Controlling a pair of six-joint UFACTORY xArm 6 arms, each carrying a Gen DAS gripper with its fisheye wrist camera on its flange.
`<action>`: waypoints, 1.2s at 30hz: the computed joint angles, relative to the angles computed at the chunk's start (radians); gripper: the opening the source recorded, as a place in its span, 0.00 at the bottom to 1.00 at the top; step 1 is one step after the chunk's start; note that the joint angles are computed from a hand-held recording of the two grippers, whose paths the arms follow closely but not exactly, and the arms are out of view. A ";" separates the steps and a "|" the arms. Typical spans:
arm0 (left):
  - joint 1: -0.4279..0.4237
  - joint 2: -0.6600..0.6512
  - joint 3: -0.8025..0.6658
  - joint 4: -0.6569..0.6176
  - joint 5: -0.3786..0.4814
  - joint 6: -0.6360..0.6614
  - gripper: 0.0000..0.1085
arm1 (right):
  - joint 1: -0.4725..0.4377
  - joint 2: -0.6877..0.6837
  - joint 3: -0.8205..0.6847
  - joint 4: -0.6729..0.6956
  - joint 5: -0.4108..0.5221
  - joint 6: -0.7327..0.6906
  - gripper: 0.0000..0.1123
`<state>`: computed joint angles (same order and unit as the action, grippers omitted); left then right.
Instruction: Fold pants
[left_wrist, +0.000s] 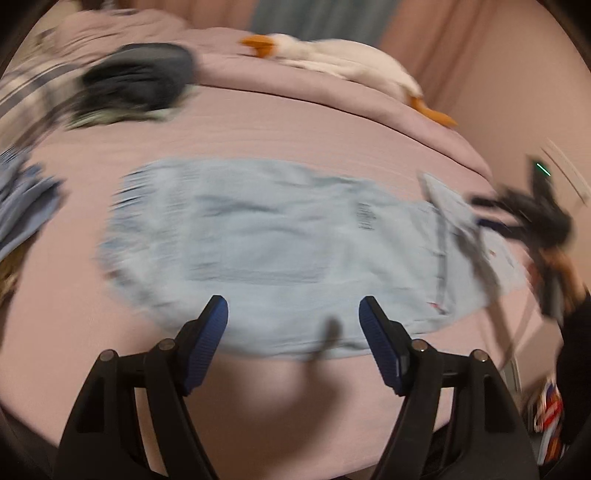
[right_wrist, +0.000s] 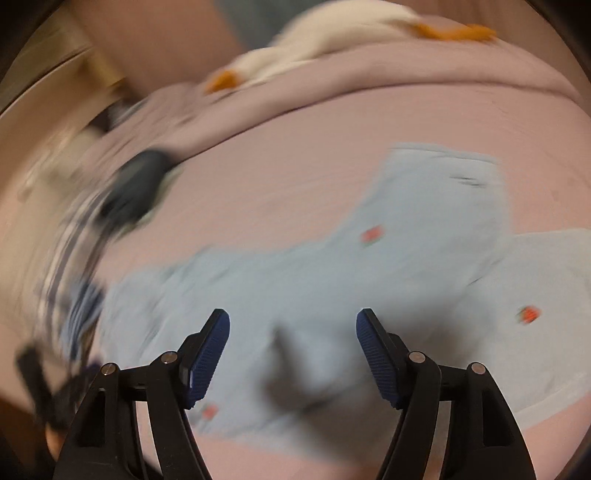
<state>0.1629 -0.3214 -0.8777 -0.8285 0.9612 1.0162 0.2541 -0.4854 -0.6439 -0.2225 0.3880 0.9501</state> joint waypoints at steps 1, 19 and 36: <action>-0.028 -0.001 0.001 -0.006 0.009 0.006 0.68 | -0.019 0.034 -0.033 0.029 0.011 -0.017 0.64; -0.309 -0.018 0.058 0.049 -0.001 0.134 0.67 | -0.109 0.109 -0.196 -0.036 0.049 0.013 0.05; -0.313 -0.018 0.052 0.106 0.019 0.106 0.67 | -0.139 -0.999 0.670 -0.230 0.147 0.695 0.06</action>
